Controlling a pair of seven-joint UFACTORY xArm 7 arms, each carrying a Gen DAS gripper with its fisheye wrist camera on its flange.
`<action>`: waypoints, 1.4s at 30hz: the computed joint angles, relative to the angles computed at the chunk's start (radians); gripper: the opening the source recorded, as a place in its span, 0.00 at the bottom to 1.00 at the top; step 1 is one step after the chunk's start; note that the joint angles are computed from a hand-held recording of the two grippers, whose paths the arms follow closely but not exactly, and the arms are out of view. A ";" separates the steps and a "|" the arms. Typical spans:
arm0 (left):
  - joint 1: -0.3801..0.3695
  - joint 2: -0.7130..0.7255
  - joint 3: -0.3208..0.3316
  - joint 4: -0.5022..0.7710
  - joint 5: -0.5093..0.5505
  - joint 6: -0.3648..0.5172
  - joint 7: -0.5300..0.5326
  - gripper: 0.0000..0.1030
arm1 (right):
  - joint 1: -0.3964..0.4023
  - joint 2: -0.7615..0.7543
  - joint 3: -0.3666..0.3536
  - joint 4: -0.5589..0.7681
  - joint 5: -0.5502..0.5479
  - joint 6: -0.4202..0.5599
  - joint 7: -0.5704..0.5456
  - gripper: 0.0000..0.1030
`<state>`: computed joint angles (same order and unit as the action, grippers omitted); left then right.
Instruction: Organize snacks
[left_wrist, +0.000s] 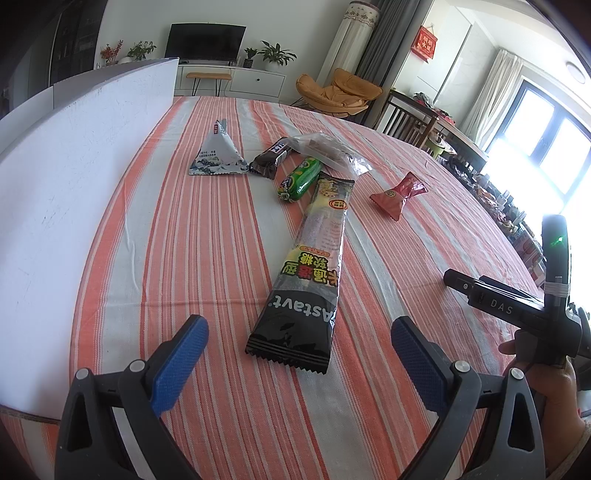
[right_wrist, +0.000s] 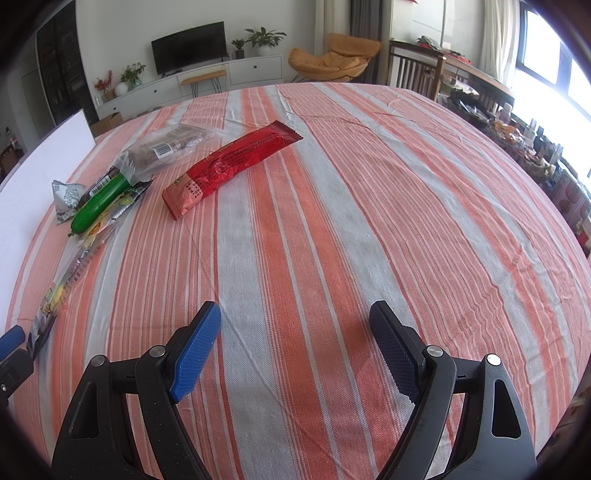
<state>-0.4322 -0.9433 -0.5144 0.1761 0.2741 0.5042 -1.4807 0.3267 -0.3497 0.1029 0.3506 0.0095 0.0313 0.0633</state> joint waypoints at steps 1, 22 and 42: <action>0.000 0.000 0.000 0.000 0.000 0.000 0.000 0.96 | 0.000 0.000 -0.001 0.000 0.000 0.000 0.000 0.83; 0.000 0.001 0.001 0.000 0.002 0.000 -0.001 0.96 | 0.001 0.001 -0.002 0.001 -0.001 0.000 0.000 0.83; -0.022 -0.032 0.017 -0.015 -0.011 0.007 -0.002 0.95 | 0.000 0.001 0.001 0.001 -0.002 0.001 0.003 0.83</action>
<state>-0.4545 -0.9753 -0.4976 0.1610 0.2629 0.5115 -1.4827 0.3266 -0.3491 0.1037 0.3519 0.0076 0.0322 0.0660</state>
